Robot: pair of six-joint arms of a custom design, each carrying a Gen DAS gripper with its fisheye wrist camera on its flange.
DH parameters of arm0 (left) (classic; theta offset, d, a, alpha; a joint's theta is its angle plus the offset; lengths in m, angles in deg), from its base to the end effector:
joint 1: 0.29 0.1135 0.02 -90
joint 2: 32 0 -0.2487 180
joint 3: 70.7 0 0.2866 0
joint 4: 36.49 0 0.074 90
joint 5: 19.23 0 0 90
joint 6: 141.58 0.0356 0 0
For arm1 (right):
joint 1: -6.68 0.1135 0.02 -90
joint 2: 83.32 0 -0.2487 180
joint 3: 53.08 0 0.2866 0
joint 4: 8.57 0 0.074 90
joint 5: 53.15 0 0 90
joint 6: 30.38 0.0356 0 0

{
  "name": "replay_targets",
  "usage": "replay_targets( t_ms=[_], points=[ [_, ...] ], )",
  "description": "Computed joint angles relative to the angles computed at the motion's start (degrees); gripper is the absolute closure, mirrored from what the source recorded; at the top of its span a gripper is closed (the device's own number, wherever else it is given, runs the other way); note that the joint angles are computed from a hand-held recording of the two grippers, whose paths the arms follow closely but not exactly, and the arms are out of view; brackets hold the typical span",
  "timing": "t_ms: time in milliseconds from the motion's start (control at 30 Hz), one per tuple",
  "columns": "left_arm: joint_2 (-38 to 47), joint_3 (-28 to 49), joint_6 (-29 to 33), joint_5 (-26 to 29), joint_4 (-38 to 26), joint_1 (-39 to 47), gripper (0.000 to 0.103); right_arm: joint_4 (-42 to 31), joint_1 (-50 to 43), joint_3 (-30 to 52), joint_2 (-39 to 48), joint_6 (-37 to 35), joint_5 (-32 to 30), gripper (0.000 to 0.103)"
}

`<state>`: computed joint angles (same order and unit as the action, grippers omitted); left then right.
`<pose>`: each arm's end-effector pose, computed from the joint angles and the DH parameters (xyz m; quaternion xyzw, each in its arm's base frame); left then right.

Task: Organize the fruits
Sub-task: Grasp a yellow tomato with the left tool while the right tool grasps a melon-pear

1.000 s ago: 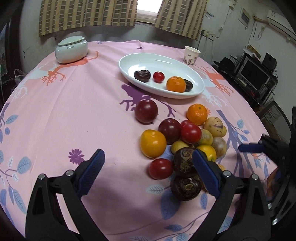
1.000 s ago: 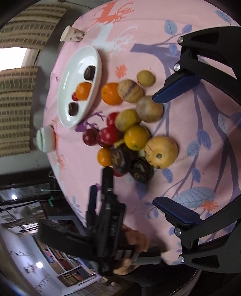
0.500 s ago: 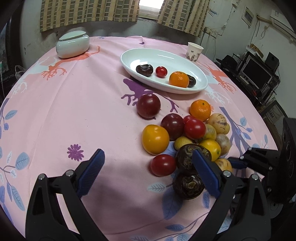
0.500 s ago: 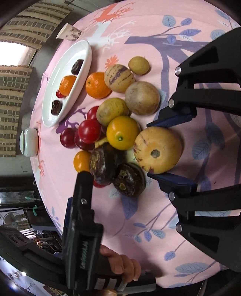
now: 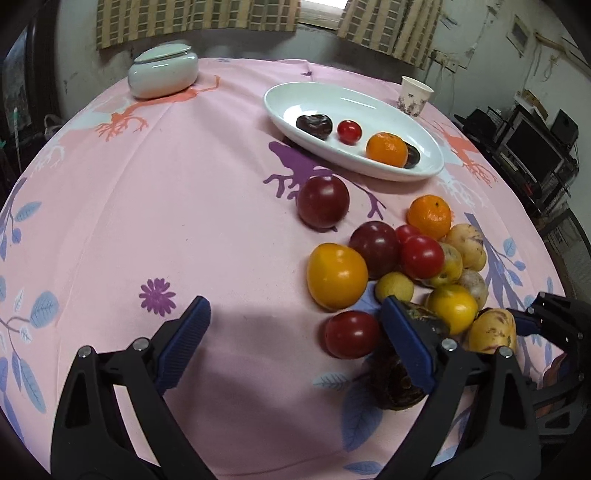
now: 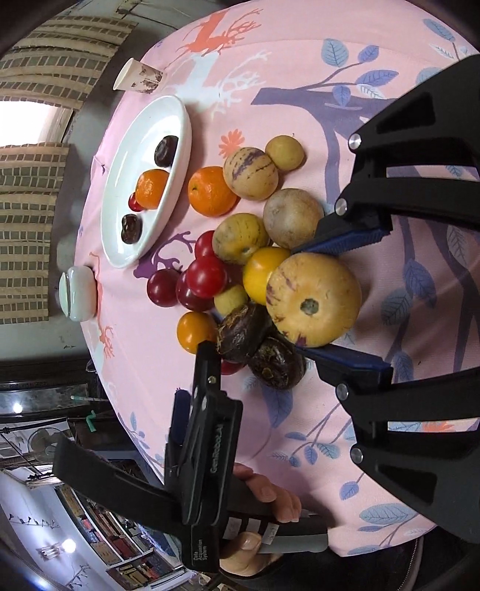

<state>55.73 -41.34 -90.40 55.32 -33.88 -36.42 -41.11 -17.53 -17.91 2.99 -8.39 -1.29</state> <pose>0.1844 -0.1229 0.0284 -0.0618 0.9458 -0.0755 0.3097 0.1869 -0.0599 0.0371 -0.3687 0.8689 0.1886 0.2712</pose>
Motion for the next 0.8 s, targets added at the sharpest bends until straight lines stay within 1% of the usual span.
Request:
replay_targets(
  t_ms=[67,133,233,300,333,367,400,467,533,567,667,800],
  points=[
    [0.8,1.4,1.2,-0.9,-1.1,-0.5,0.01,-1.7,-0.7,0.8,0.3,-0.8,-0.7,0.057],
    [3.3,3.5,3.3,-0.7,-1.6,-0.2,0.015,-3.3,-1.4,1.5,0.2,-1.3,-1.3,0.057],
    [6.4,5.8,3.7,1.2,-1.4,0.8,0.024,-4.8,-2.2,2.0,-0.1,-2.5,-2.0,0.057],
    [7.9,6.8,4.3,3.0,-0.8,1.5,0.035,-5.6,-2.6,2.3,0.0,-3.0,-2.2,0.057],
    [8.1,6.9,5.1,4.6,0.0,2.2,0.039,-5.8,-2.6,2.4,0.0,-3.1,-2.2,0.057],
    [8.6,7.4,5.8,6.4,0.4,2.8,0.047,-5.8,-2.6,2.5,0.1,-3.1,-2.1,0.057],
    [9.0,7.6,6.4,8.4,1.2,3.8,0.052,-5.8,-2.5,2.4,0.1,-3.2,-1.9,0.057],
    [10.3,7.9,7.1,9.8,3.3,4.8,0.053,-5.5,-2.0,2.2,0.3,-2.9,-1.4,0.057],
    [10.8,7.7,7.1,9.1,4.4,4.3,0.055,-5.4,-1.9,2.1,0.4,-3.0,-1.0,0.057],
    [10.8,7.6,7.1,9.1,4.7,4.0,0.065,-5.2,-1.9,2.0,0.4,-3.0,-0.9,0.057],
    [10.4,7.2,6.4,7.5,4.7,2.7,0.065,-5.1,-2.0,2.1,0.7,-2.9,-1.0,0.057],
    [7.3,5.2,5.7,7.5,4.6,1.8,0.065,-5.9,-2.6,2.2,0.3,-3.6,-1.6,0.057]
  ],
)
